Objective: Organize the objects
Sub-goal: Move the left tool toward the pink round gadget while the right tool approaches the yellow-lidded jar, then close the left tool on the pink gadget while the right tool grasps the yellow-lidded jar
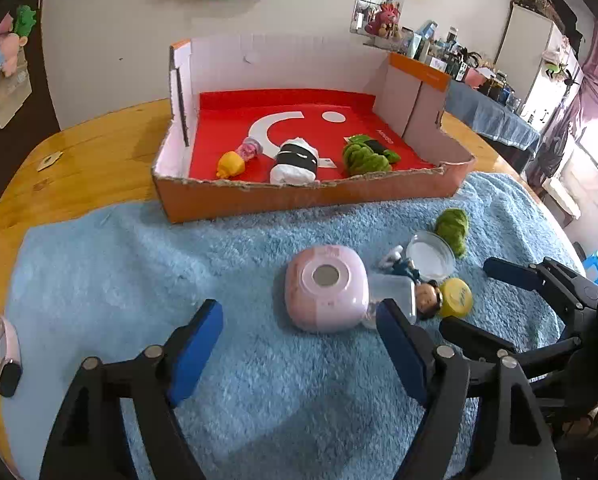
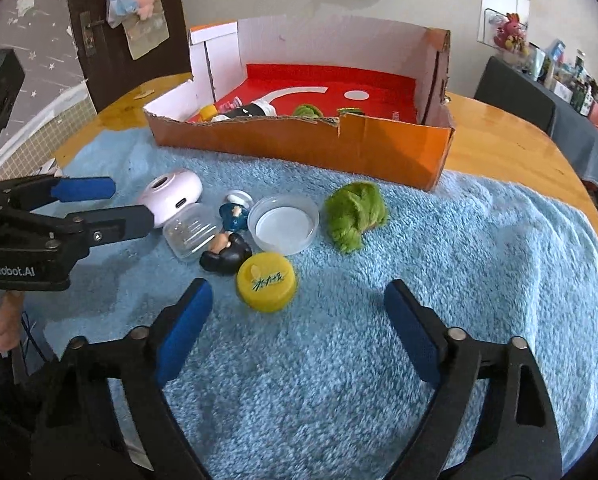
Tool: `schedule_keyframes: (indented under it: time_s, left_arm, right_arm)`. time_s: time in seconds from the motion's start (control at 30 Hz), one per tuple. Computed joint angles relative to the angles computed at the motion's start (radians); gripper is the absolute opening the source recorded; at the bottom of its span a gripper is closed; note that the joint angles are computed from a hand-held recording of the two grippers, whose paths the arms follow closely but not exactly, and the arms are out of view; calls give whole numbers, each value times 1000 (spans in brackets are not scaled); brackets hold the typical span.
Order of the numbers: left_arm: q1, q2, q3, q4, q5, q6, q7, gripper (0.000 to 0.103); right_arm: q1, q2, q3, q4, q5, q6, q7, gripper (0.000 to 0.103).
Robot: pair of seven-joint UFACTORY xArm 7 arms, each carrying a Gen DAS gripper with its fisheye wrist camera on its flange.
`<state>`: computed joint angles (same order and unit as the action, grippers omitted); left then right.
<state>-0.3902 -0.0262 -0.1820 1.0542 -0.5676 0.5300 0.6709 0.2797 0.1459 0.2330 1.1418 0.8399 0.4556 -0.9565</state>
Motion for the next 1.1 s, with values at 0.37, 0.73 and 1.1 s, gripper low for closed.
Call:
schedule_keyframes:
  time_s: [0.37, 0.73, 1.1]
  left_arm:
    - [36, 95, -11, 128, -59, 154, 10, 62]
    - [30, 73, -25, 86, -36, 92, 37, 50]
    - [6, 23, -20, 10, -39, -24, 54, 49]
  right_arm:
    - [-13, 21, 14, 31, 8, 27, -73, 52]
    - [-13, 15, 10, 31, 58, 53, -131, 32]
    - [-19, 1, -6, 35, 117, 105, -162, 29]
